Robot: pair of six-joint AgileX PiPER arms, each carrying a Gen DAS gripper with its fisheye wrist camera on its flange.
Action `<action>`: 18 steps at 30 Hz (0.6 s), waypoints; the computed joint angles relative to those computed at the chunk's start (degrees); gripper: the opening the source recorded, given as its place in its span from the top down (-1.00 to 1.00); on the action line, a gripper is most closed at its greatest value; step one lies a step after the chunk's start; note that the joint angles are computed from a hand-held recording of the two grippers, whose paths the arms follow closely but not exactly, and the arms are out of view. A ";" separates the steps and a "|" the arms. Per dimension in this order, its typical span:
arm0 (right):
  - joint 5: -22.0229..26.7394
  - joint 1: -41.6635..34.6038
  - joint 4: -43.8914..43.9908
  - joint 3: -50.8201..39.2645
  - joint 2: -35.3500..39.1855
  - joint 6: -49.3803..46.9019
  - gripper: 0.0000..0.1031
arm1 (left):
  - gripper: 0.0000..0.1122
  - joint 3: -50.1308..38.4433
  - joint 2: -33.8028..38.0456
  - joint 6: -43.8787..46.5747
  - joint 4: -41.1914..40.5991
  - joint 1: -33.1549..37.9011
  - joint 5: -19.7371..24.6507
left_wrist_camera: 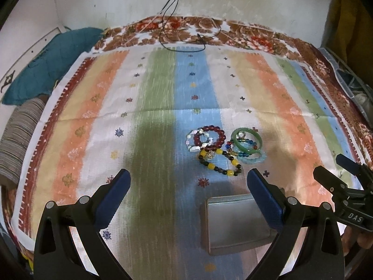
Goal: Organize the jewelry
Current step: 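Move both tools forward toward the bracelet cluster beside the tin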
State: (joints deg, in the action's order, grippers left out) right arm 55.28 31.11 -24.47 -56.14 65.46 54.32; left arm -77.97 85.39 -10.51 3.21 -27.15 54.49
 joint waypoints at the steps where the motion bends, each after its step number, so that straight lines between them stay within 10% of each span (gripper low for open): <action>1: -0.23 -0.44 0.06 -0.25 0.58 -0.34 -0.92 | -0.74 -0.46 0.51 0.49 -1.03 0.41 0.20; 18: -4.38 -7.13 4.37 -3.30 9.47 -6.54 -0.92 | -0.73 -5.33 9.02 -0.99 2.34 1.68 1.04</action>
State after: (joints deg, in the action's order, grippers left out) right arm 50.90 23.99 -20.09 -59.44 74.94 47.77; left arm -83.31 94.40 -11.51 5.54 -25.47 55.53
